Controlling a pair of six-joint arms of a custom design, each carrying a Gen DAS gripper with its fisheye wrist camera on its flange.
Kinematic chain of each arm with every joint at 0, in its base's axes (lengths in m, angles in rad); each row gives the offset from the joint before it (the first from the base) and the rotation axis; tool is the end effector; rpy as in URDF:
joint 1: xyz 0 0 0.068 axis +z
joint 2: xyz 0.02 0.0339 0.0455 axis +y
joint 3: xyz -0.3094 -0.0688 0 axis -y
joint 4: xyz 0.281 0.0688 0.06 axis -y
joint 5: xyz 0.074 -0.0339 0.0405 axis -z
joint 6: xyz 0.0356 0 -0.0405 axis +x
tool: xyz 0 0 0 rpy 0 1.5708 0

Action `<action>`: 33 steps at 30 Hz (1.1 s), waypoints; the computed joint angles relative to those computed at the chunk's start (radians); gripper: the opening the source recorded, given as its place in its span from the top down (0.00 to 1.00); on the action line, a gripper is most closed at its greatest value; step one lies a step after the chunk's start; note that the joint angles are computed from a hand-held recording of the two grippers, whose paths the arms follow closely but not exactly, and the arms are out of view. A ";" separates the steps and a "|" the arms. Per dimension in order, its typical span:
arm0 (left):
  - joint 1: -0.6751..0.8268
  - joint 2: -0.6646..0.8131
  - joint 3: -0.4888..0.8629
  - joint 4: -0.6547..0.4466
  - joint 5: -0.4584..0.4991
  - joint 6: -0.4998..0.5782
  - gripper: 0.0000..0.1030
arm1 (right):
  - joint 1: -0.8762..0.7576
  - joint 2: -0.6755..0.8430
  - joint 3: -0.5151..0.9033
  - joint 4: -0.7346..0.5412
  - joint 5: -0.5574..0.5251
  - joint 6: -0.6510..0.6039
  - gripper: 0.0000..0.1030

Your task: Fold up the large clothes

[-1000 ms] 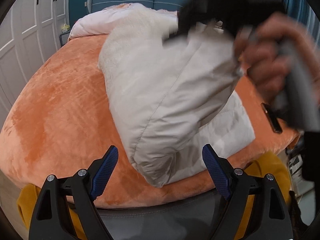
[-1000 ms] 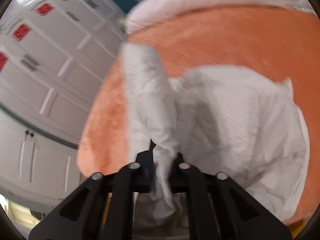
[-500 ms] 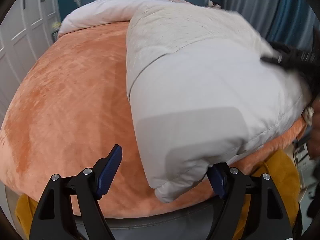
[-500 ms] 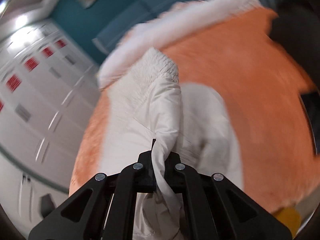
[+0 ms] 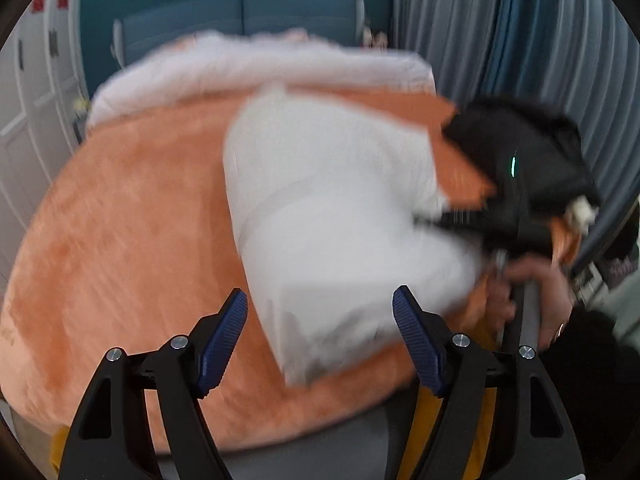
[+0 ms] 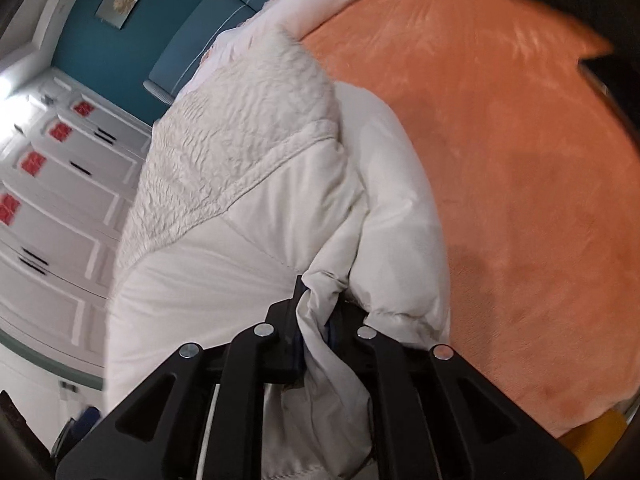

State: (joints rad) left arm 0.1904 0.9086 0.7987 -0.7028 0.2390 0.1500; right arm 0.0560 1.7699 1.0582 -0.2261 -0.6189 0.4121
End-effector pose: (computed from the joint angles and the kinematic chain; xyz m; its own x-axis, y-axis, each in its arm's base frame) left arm 0.1885 0.0277 0.3075 -0.7086 0.0113 -0.7055 0.0828 0.9943 -0.0672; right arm 0.3923 0.0427 0.1957 -0.8931 0.2767 -0.3547 -0.0333 0.7456 0.6655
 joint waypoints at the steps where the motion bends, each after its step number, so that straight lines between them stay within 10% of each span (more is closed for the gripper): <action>1: -0.014 0.012 0.025 0.013 -0.025 -0.016 0.30 | -0.008 -0.005 -0.001 -0.008 -0.022 0.018 0.93; 12: -0.063 0.509 0.398 0.134 -0.192 -0.230 0.30 | -0.028 -0.194 0.130 -0.151 0.130 -0.026 0.87; 21: -0.136 0.751 0.537 0.203 -0.317 -0.319 0.30 | 0.149 0.093 0.499 -0.226 0.355 -0.158 0.87; 33: -0.174 0.855 0.455 0.342 -0.371 -0.326 0.17 | 0.172 0.169 0.313 -0.016 0.436 -0.185 0.92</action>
